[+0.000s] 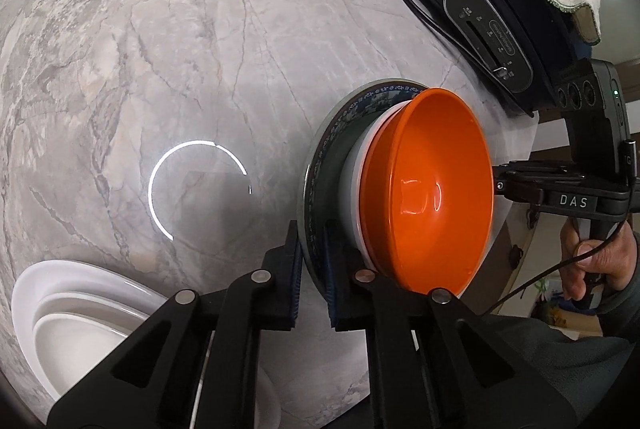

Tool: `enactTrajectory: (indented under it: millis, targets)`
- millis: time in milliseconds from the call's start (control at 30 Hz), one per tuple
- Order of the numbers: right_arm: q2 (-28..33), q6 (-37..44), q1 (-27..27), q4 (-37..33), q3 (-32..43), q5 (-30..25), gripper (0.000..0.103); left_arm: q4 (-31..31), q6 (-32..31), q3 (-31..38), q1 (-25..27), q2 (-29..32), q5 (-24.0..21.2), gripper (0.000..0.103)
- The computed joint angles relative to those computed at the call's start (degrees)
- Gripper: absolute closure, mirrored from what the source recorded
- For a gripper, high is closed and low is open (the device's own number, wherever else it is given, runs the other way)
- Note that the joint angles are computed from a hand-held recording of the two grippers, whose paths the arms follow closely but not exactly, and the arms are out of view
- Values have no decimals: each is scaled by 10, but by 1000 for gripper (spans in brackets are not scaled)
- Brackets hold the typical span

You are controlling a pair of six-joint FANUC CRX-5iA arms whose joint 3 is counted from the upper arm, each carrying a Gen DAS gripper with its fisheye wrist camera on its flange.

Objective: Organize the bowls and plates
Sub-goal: 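Lift the nested bowls with both grippers and carry them over the plate stack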

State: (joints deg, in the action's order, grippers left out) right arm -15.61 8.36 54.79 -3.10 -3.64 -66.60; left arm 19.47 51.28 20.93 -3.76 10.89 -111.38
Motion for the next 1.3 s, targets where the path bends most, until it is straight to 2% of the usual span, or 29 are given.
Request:
enactTrajectory:
  millis: [267, 500, 967, 1300]
  targets:
    - [6, -9, 5, 10, 17, -15, 94, 9, 13, 3, 11, -12, -3, 95]
    - [48, 37, -5, 0, 97, -51, 94, 30, 34, 40, 55, -21, -24, 95]
    - [233, 196, -11, -60, 376, -131, 94, 61, 49, 125, 247, -31, -90, 95]
    - [344, 247, -5, -103, 538, -191, 94, 63, 29, 131, 352, -40, -116, 96]
